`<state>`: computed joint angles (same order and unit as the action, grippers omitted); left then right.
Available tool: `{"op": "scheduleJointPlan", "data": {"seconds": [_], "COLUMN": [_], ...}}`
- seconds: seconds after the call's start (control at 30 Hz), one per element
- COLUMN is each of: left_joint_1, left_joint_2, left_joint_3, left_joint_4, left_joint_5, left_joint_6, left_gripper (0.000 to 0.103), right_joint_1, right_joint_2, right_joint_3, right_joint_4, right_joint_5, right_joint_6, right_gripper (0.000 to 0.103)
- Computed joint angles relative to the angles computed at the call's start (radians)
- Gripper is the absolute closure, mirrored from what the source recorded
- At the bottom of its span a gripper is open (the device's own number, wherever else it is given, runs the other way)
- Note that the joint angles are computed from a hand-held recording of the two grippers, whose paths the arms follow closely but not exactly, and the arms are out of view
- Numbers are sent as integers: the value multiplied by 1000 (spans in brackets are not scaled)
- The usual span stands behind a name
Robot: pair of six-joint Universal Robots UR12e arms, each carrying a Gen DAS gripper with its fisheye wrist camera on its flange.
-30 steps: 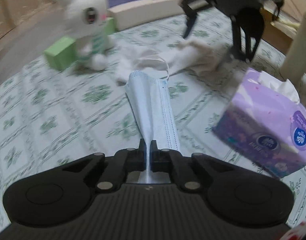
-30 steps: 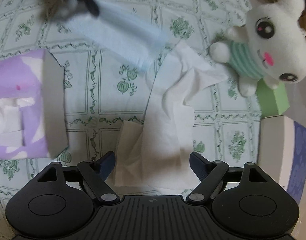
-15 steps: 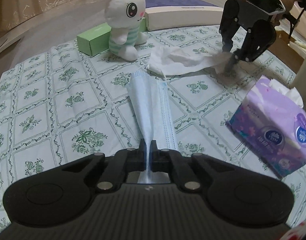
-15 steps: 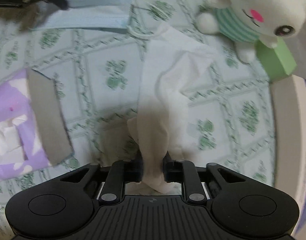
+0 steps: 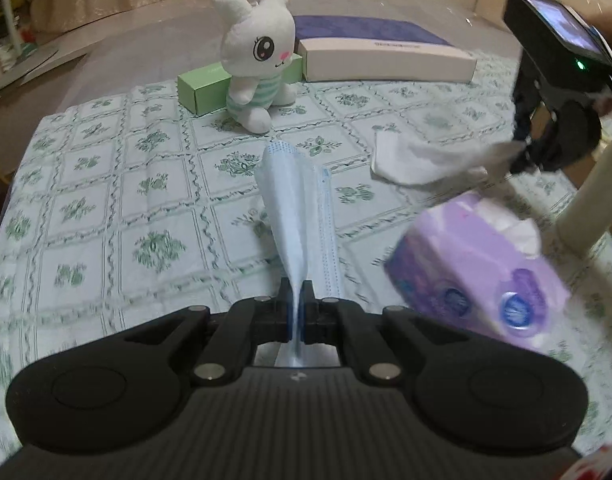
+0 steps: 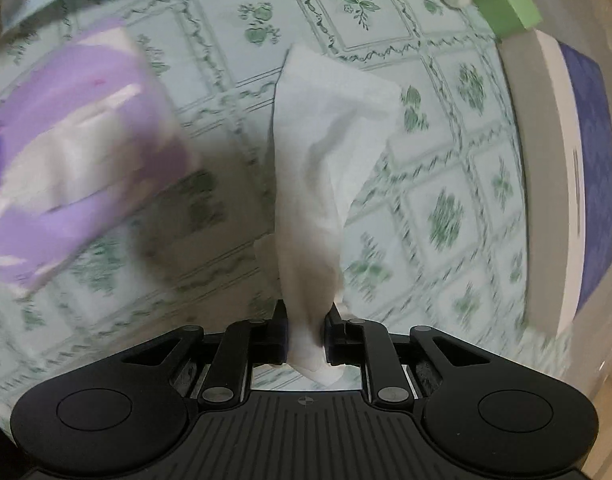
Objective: Organize soft objects
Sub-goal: 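Carry the white tissue with the right gripper while the left gripper carries the mask toward the box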
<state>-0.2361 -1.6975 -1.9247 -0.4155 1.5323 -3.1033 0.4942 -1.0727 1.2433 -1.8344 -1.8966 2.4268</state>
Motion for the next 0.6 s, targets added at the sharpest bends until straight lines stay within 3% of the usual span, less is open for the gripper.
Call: {"op": "scheduleJointPlan", "data": {"seconds": [0.13, 0.4, 0.6], "left_joint_1": [-29, -78, -122], "left_joint_2": [32, 97, 134], "left_joint_3": [-29, -92, -132], "left_joint_4": [18, 46, 54], "left_joint_5": [38, 88, 142], "left_joint_6": [-63, -170, -243], "left_gripper": [101, 101, 101], "right_joint_1": [12, 28, 19], "right_joint_2": [-54, -136, -220], "right_joint_3": [66, 201, 347], "right_joint_4": [-31, -143, -246], "right_joint_5": [21, 40, 138], "right_joint_6": [152, 282, 357], "right_gripper": [86, 86, 86]}}
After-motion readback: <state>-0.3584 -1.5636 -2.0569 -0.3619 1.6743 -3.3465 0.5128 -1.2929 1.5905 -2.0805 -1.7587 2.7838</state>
